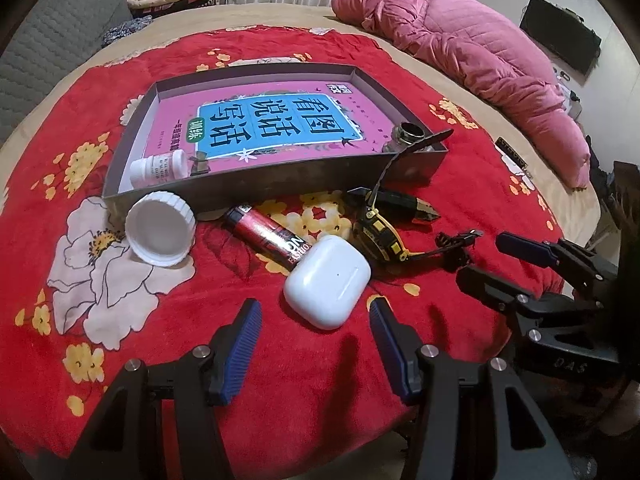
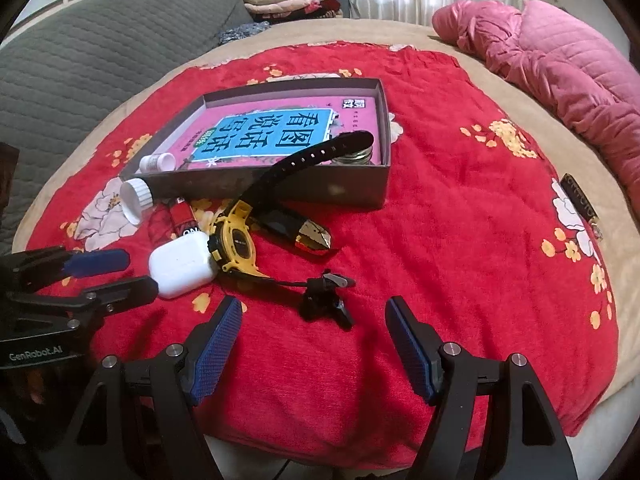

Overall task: Organize rigid objects
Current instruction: 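Move the left tool to the white earbud case while the right tool approaches the black watch clasp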

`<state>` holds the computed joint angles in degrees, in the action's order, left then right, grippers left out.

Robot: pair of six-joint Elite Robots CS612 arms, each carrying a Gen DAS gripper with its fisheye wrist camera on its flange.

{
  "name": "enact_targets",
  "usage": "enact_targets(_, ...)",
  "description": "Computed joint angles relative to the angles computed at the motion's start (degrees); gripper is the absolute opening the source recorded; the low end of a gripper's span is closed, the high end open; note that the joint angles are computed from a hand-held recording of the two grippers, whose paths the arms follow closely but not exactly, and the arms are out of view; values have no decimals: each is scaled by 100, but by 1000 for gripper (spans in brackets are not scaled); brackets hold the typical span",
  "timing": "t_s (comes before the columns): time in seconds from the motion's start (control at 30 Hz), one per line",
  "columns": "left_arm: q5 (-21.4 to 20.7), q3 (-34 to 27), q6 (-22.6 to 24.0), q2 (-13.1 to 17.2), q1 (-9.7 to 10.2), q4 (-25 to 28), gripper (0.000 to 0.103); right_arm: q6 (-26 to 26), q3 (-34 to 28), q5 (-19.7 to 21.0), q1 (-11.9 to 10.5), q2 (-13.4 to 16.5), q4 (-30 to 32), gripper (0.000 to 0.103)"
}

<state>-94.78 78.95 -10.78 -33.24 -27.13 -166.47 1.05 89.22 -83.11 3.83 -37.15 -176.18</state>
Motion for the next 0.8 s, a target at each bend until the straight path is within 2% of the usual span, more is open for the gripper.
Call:
enact_targets(0.23,80,-141,101,99,-34,80,56,23,-85,-27,0,59,155,75)
enact_targets(0.6,-48,-312,193,238,-12,188,56,-40,-317,-202,6,244,352,75)
enact_targets(0.8,-134,-408,203,303,5,255,56,-114,-396,-93,-14,319,353,75)
